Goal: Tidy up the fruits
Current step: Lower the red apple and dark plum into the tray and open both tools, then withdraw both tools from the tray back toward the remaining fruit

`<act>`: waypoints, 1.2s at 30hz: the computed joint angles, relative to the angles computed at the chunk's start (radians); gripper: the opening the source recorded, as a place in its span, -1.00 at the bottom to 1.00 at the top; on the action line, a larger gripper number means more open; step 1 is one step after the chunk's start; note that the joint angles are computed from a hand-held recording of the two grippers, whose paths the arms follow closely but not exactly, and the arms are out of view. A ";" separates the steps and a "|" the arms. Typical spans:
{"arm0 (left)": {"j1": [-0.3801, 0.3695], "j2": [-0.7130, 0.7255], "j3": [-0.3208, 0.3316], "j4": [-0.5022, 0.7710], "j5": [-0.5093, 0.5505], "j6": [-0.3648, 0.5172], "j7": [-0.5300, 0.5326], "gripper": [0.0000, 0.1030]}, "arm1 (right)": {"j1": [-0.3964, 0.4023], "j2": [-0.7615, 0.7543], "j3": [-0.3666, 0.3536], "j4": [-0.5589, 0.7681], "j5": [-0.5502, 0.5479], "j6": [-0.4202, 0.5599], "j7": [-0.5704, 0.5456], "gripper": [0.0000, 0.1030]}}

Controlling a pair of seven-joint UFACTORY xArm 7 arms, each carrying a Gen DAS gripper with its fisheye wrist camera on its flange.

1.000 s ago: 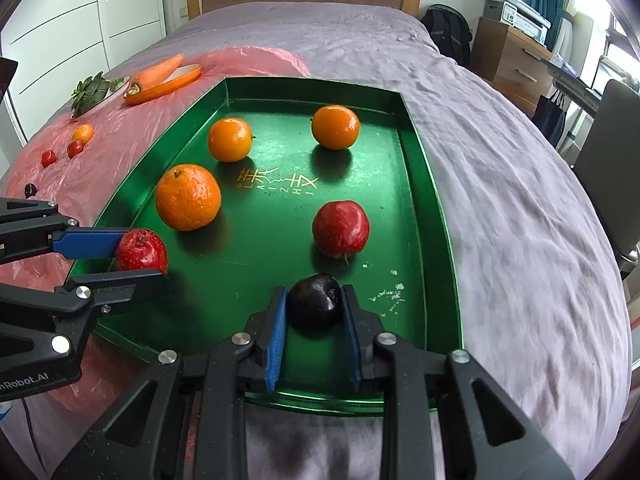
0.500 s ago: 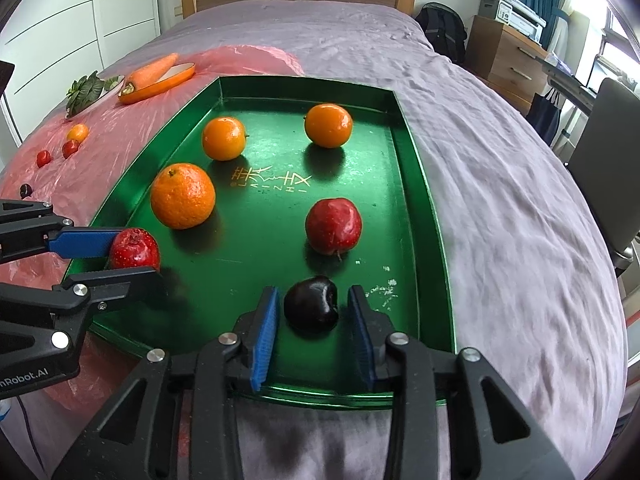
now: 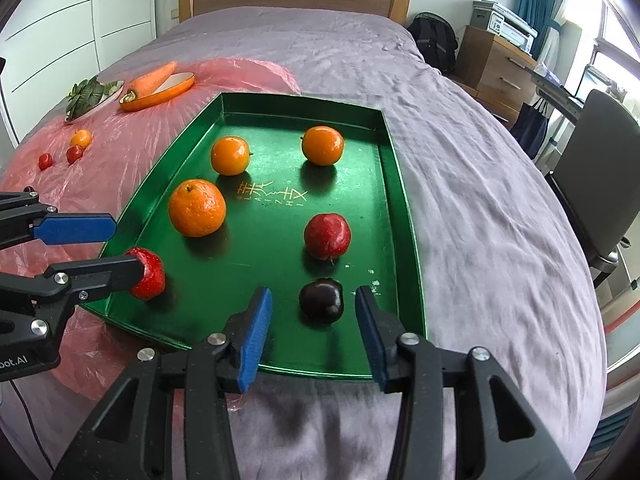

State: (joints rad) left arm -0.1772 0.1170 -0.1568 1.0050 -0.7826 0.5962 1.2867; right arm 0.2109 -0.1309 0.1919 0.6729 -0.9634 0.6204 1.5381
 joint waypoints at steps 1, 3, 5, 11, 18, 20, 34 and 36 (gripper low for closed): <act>0.003 -0.010 0.001 -0.006 -0.008 0.003 0.004 -0.22 | 0.007 -0.006 0.007 0.004 0.011 0.022 -0.004 0.53; 0.007 -0.030 0.007 -0.020 -0.021 0.005 0.011 -0.17 | 0.017 -0.015 0.017 0.010 0.026 0.053 -0.007 0.61; 0.010 -0.048 0.017 -0.030 -0.030 0.012 0.018 -0.17 | 0.030 -0.021 0.031 0.020 0.041 0.089 -0.005 0.69; 0.018 -0.090 0.050 -0.058 -0.040 0.020 0.021 -0.17 | 0.074 -0.023 0.065 0.049 0.065 0.188 0.027 0.77; 0.038 -0.119 0.085 -0.079 -0.038 0.024 0.019 -0.17 | 0.138 -0.003 0.089 0.098 0.076 0.295 0.050 0.84; 0.046 -0.124 0.094 -0.085 -0.035 0.021 0.023 -0.17 | 0.153 0.003 0.092 0.109 0.076 0.312 0.058 0.95; 0.129 -0.114 0.144 -0.091 -0.003 0.010 0.020 -0.15 | 0.252 0.081 0.101 0.213 0.103 0.449 0.058 1.00; 0.142 -0.113 0.150 -0.091 -0.006 0.013 0.027 -0.15 | 0.266 0.094 0.098 0.231 0.101 0.457 0.052 1.00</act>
